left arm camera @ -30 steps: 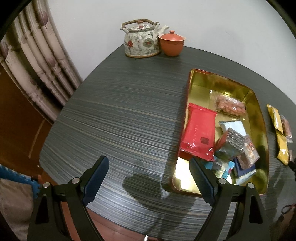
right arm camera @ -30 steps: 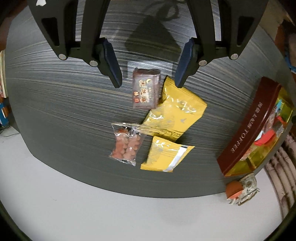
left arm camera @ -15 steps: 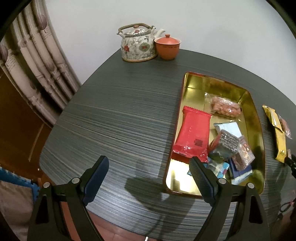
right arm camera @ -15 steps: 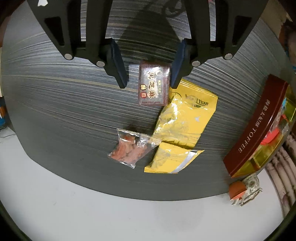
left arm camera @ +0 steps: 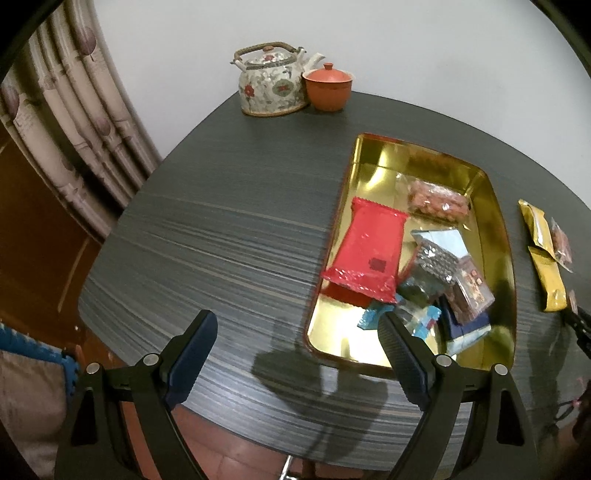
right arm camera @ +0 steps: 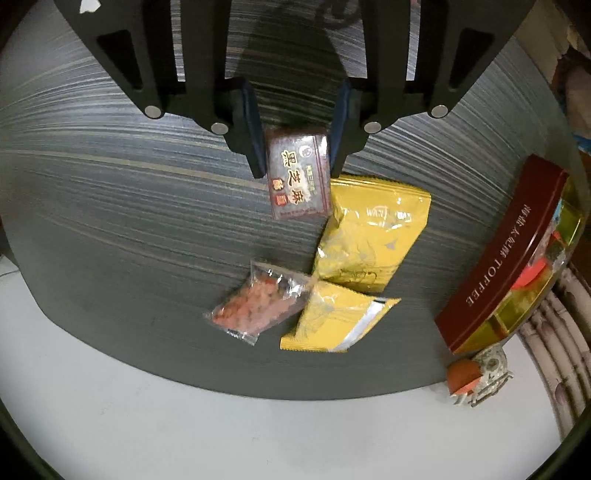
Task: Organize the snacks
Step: 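Grasp the second dark brown red-label box on the table with the right tool, then grasp the large yellow bag with the left tool while the right tool holds the brown box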
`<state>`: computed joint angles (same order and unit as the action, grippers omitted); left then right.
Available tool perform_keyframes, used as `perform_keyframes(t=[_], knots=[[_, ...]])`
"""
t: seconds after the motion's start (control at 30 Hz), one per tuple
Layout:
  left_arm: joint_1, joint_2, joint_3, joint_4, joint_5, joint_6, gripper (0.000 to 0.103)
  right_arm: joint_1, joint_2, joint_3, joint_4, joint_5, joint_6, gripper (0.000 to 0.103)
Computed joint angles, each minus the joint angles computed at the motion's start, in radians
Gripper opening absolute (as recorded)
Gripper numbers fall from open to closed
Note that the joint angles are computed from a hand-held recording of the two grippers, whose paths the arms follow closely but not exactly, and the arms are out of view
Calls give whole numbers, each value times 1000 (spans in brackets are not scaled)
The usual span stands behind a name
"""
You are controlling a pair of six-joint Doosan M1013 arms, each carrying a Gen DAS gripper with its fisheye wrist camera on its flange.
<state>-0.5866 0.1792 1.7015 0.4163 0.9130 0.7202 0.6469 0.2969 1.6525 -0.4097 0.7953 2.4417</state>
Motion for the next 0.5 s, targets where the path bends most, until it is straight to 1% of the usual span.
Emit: perform_keyframes(t=[0.13,0.3,0.5], knots=[[-12,6,-11,-5,11,8,89,0,-3,6,-13,-11,10,29],[-34,20,-39,-13,17,33,89,1,-13,24,-60,-11,52,28],[-72,53,-92,-41,9,102,89,-24,-38,60,-108,-9,103,28]])
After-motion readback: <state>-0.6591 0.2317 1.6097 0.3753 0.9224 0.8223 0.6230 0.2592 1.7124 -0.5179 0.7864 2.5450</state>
